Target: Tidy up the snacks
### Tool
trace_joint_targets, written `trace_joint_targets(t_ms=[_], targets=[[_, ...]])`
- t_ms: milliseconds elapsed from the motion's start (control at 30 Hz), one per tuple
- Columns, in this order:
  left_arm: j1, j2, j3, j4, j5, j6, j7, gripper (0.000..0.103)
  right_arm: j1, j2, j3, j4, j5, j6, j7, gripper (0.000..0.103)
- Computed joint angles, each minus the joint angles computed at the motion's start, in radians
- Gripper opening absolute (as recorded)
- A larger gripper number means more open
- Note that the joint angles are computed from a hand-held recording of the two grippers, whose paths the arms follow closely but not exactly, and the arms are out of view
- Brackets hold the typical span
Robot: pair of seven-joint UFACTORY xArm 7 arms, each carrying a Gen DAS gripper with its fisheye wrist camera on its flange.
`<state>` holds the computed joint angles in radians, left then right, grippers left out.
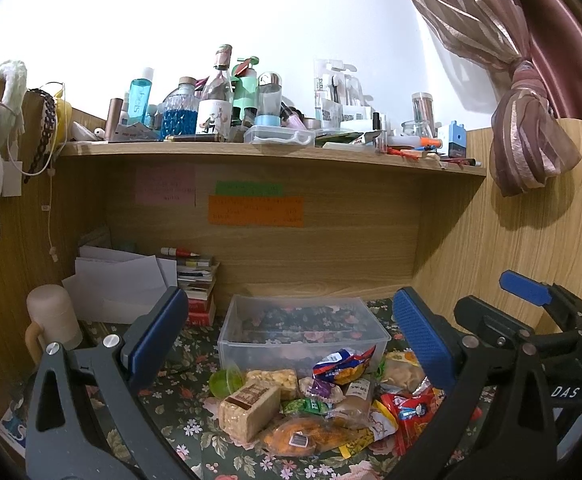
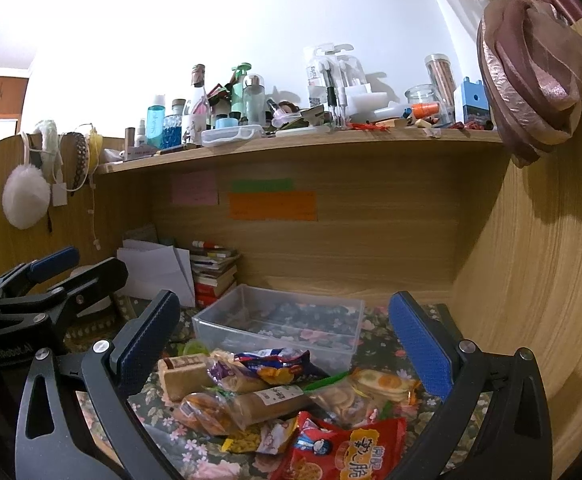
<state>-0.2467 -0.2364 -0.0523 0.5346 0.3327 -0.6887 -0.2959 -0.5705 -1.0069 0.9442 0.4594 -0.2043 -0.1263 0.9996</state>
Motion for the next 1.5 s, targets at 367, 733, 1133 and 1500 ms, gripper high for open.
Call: trace_joint_targets(t_ms=[367, 733, 1133, 1500], targets=[[-0.002, 0.0, -0.001, -0.002, -0.001, -0.009, -0.001, 0.103, 0.005, -0.011, -0.007, -0.005, 0.001, -0.001, 0.004, 0.103], [-0.005, -0.001, -0.002, -0.001, -0.001, -0.003, -0.008, 0.103, 0.011, 0.0, -0.006, 0.004, -0.003, 0.005, 0.002, 0.103], [-0.002, 0.007, -0.003, 0.002, -0.001, -0.003, -0.009, 0.103, 0.012, 0.008, -0.007, 0.006, -0.006, 0.011, 0.008, 0.103], [0.002, 0.016, 0.004, 0.006, 0.024, -0.01, -0.029, 0.103, 0.015, 0.017, -0.012, 0.005, -0.008, 0.009, 0.002, 0.103]])
